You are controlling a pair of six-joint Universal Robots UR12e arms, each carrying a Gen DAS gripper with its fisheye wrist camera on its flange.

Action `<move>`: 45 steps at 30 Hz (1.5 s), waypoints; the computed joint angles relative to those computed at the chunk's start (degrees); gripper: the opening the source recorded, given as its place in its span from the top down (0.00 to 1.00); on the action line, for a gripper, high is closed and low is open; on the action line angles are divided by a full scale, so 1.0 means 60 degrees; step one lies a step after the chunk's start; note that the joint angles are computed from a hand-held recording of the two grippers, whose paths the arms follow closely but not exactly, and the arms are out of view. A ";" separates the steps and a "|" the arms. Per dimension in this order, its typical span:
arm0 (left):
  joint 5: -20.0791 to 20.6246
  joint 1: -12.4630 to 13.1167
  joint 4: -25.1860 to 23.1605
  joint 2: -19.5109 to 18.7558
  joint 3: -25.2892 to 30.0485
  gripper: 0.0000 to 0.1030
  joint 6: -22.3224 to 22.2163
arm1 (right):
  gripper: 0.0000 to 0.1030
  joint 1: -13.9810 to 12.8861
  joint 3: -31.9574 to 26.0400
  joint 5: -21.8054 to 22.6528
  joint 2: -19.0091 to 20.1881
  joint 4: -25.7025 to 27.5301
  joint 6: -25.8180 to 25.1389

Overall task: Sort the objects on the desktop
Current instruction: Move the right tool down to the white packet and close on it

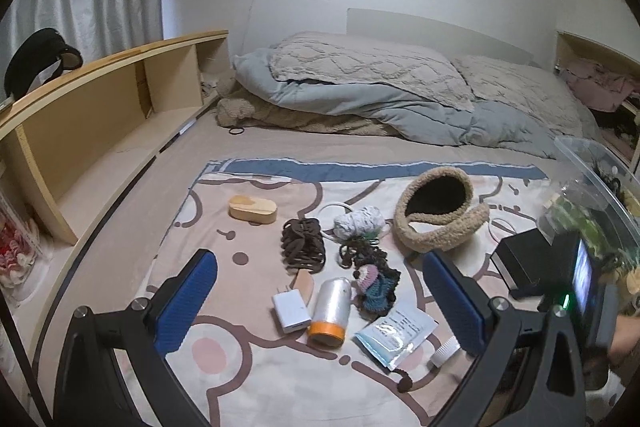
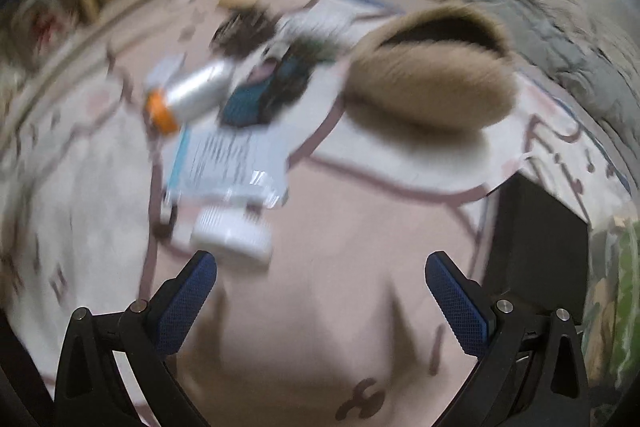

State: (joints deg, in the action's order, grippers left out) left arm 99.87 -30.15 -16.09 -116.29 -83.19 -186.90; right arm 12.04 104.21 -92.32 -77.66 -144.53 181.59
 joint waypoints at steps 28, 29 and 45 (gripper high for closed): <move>-0.0832 0.0418 -0.0622 0.0107 -0.0508 0.00 0.0236 | 0.00 0.0083 -0.0139 0.0374 0.0506 -0.0199 -0.1288; -0.0849 0.0421 -0.0605 0.0117 -0.0529 0.00 0.0266 | 0.00 0.0027 -0.0149 0.0181 0.0521 -0.0230 -0.0962; -0.0811 0.0414 -0.1211 -0.0004 -0.0648 0.00 0.0772 | 0.00 0.0079 -0.0480 -0.0057 0.1067 -0.0396 0.0162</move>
State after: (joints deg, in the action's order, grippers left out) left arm 95.00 -27.66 -23.35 -116.32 -87.08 -182.26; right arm 12.51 101.33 -92.66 -71.26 -146.91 182.56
